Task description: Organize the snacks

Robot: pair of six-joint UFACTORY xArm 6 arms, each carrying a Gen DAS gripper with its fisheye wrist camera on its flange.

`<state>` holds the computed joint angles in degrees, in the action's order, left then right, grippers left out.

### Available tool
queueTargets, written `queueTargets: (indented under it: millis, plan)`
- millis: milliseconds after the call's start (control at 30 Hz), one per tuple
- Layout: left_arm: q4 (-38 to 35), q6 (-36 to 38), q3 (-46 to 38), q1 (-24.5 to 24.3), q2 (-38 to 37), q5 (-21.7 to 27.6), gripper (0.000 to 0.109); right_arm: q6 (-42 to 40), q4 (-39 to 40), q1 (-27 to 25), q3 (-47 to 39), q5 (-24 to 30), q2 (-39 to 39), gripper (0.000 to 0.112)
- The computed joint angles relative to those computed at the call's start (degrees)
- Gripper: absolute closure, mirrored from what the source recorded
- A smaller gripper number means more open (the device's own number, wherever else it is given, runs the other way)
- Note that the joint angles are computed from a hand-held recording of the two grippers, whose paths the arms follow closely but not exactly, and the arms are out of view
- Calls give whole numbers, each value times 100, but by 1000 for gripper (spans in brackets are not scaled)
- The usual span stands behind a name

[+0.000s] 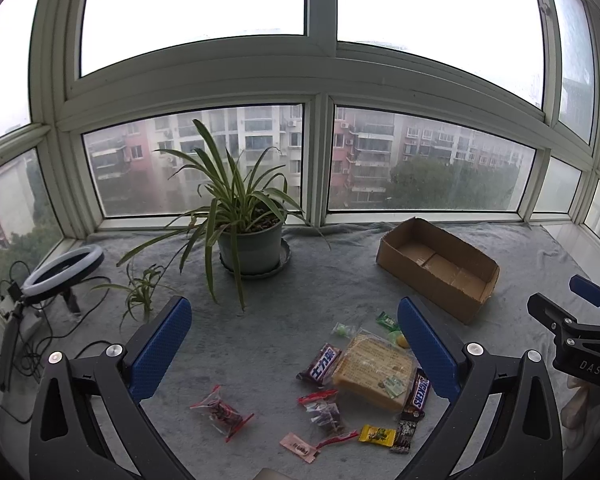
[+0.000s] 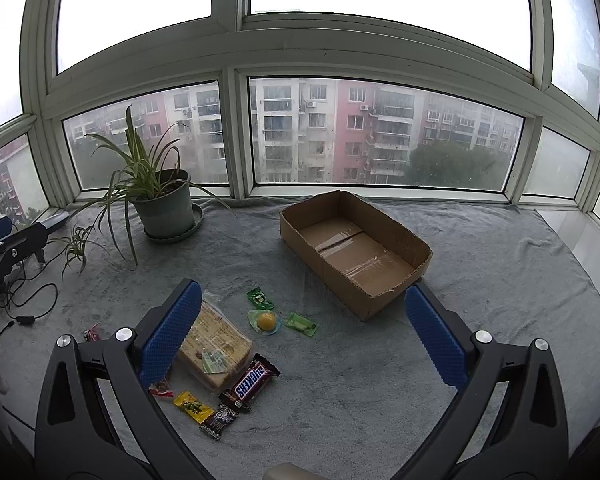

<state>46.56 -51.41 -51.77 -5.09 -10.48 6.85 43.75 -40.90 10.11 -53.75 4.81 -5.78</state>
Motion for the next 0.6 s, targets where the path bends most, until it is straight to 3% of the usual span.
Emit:
queueTargets:
  millis: [600]
  plan:
    - [-7, 5, -17, -5, 34, 3, 6, -50, 49, -11, -40, 9, 83, 9]
